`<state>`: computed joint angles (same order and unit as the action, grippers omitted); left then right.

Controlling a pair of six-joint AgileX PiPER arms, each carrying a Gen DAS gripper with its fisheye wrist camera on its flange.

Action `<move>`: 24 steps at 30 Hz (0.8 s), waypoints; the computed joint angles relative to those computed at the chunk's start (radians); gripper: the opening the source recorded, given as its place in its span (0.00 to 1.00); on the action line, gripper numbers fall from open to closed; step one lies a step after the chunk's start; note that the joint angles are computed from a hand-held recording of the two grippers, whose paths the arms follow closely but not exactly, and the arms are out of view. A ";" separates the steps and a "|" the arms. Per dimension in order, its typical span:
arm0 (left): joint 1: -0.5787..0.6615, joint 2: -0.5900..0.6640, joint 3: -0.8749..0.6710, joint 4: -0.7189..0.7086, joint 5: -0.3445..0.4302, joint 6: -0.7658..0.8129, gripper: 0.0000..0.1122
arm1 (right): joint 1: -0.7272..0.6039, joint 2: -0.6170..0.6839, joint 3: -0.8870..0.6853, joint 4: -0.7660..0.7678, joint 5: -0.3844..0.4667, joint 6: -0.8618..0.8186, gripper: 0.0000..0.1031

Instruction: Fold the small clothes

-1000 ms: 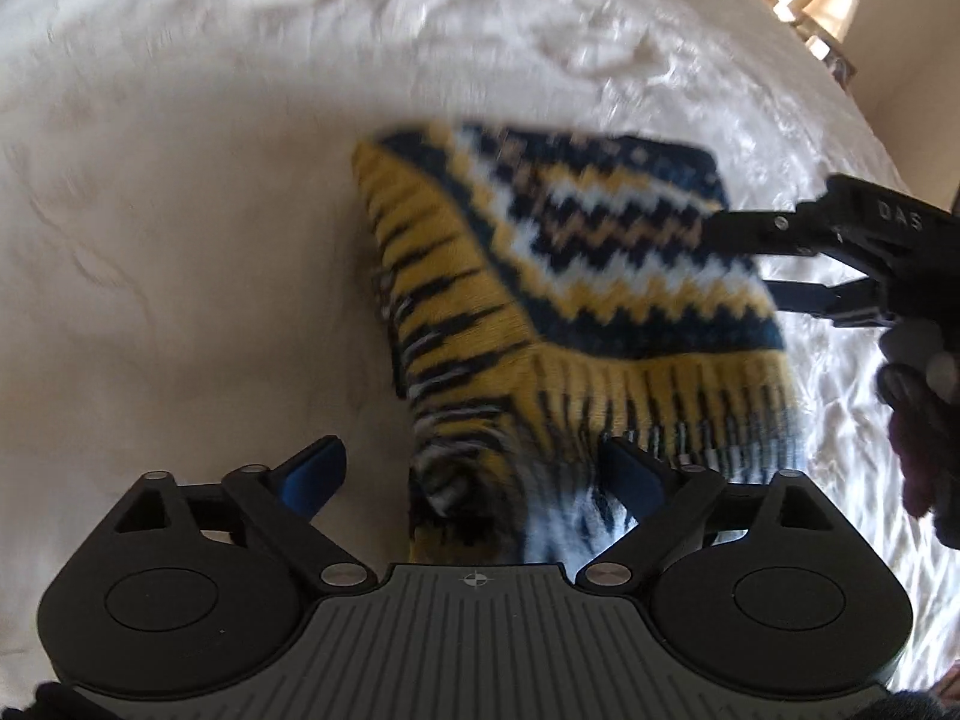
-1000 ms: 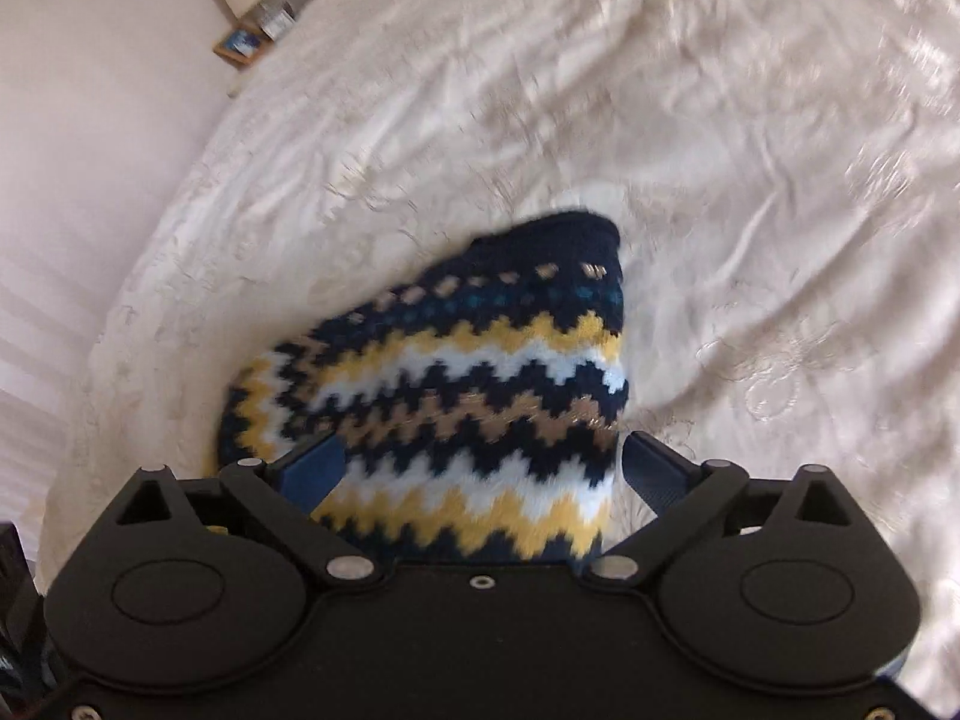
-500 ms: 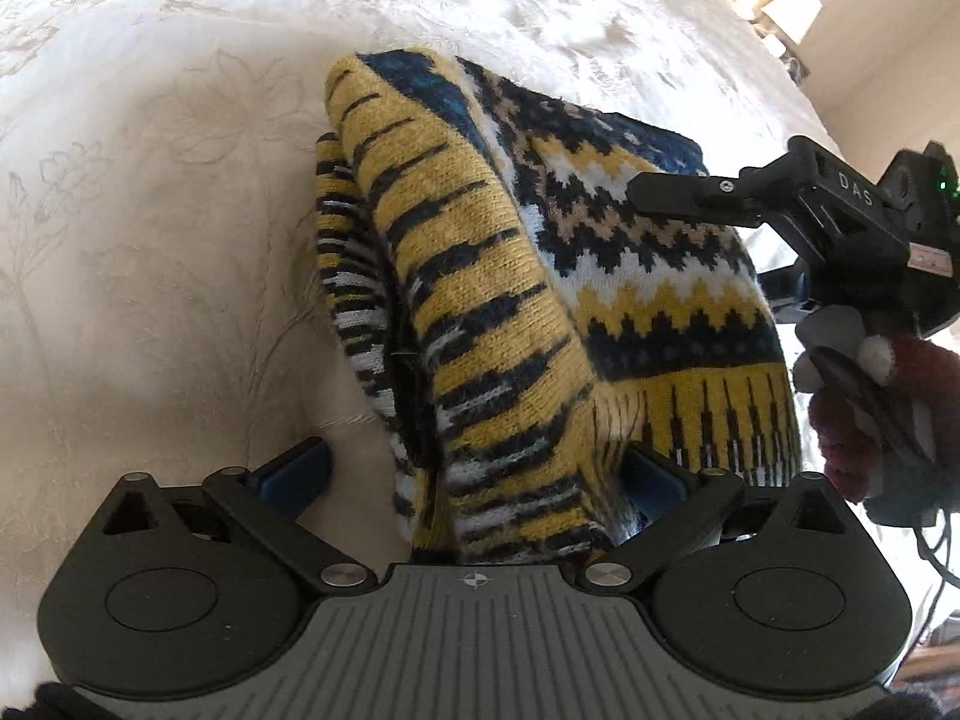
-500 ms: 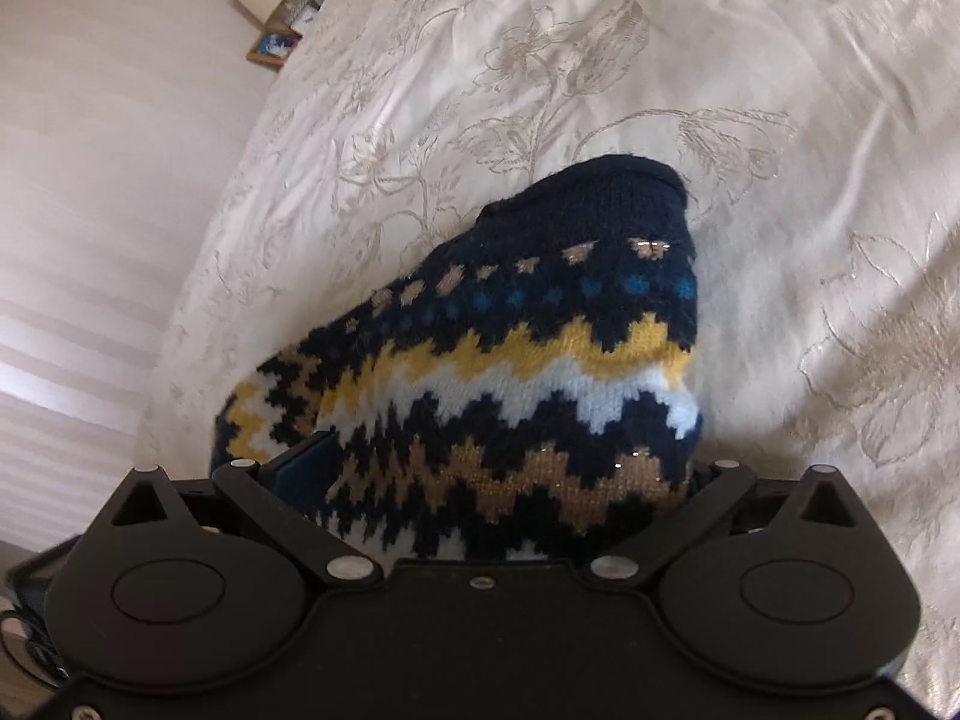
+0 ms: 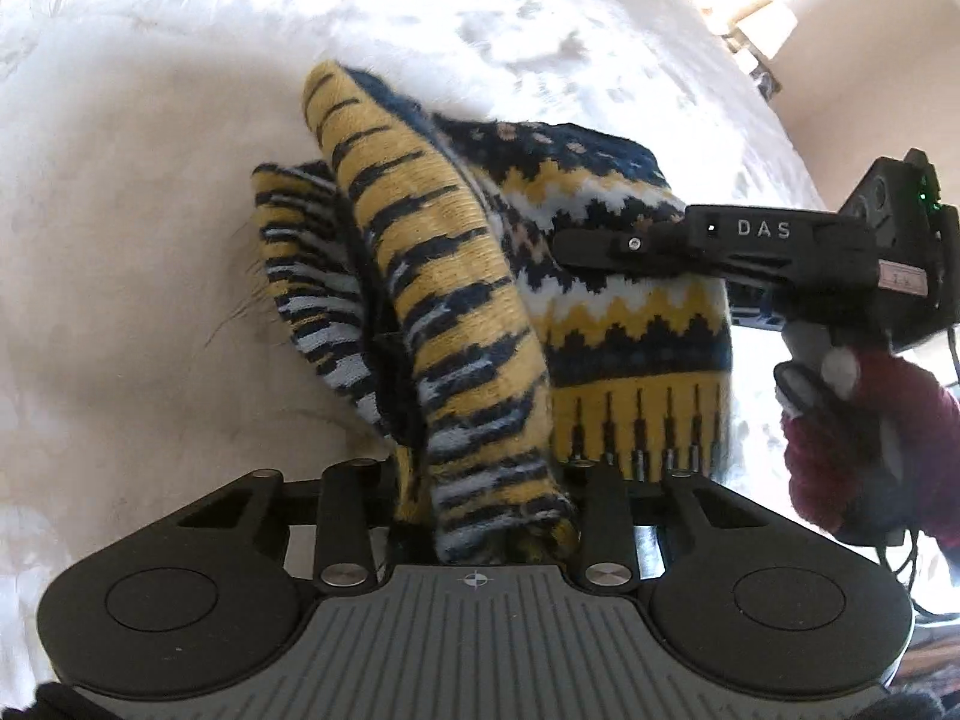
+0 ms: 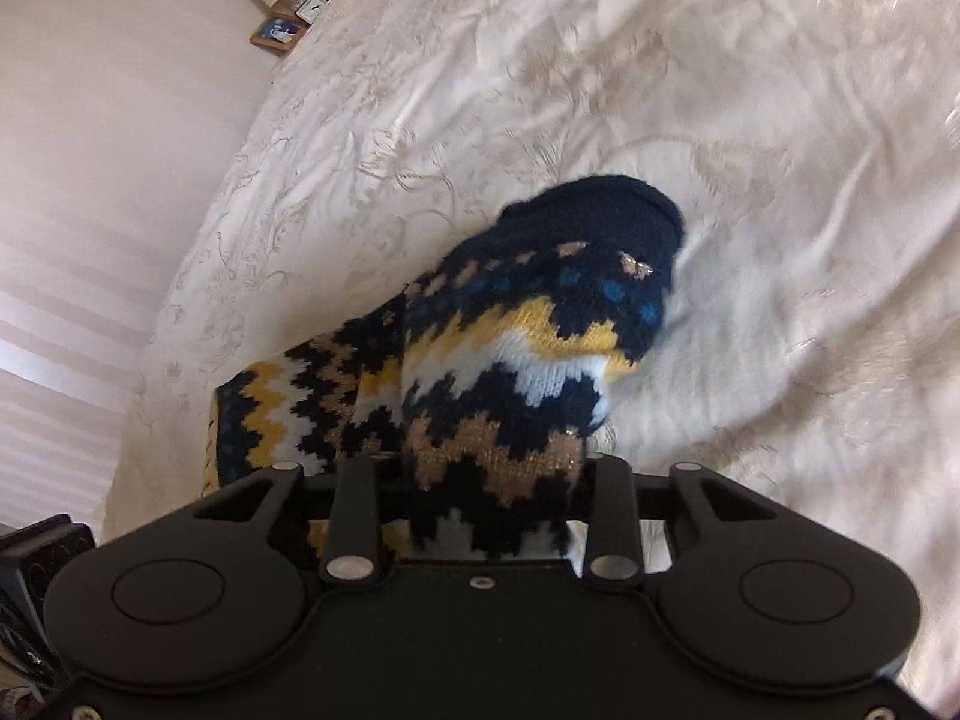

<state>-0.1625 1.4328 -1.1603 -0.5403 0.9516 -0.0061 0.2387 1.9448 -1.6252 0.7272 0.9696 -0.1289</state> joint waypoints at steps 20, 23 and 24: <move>-0.209 -0.176 0.138 0.092 -0.010 -0.214 0.38 | -0.041 -0.369 0.183 -0.103 0.126 0.109 0.58; -0.270 -0.169 0.233 0.233 -0.072 -0.394 0.46 | -0.037 -0.379 0.314 -0.184 0.014 0.112 0.69; -0.255 -0.205 0.288 0.221 -0.112 -0.436 0.50 | -0.029 -0.379 0.326 -0.253 0.007 0.163 0.69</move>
